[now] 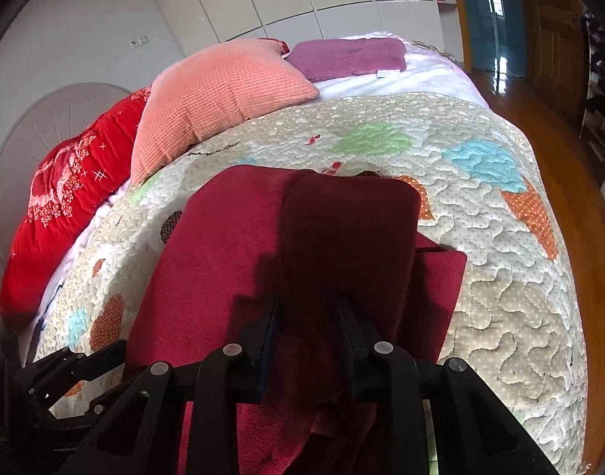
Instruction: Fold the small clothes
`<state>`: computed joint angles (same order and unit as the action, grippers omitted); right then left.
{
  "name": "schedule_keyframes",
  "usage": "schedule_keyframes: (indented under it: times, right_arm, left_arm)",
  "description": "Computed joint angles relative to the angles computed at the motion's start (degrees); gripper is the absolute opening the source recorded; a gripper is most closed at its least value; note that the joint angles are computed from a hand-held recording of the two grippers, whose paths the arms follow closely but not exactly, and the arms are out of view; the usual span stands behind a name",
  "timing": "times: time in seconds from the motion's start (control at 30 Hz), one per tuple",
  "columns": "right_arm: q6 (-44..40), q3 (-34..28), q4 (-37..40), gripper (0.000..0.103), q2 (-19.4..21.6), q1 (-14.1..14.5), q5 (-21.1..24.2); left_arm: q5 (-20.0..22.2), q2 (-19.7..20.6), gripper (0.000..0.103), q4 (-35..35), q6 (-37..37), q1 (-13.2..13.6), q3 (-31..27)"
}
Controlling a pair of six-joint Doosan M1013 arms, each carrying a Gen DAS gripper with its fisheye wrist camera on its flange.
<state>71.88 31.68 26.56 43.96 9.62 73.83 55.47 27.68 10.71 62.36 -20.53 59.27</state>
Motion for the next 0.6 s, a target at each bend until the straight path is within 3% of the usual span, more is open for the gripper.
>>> schedule_keyframes:
  times: [0.3,0.6]
  right_arm:
    - [-7.07,14.38,2.89,0.027,-9.80,-1.13,-5.68]
    - [-7.12,18.17,1.01,0.027,-11.02,-0.87,-6.17]
  left_arm:
    - [0.44,-0.10,0.042,0.35,-0.90,-0.13,0.03]
    - [1.20,-0.01,0.042,2.10,-1.94,-0.73,-0.07]
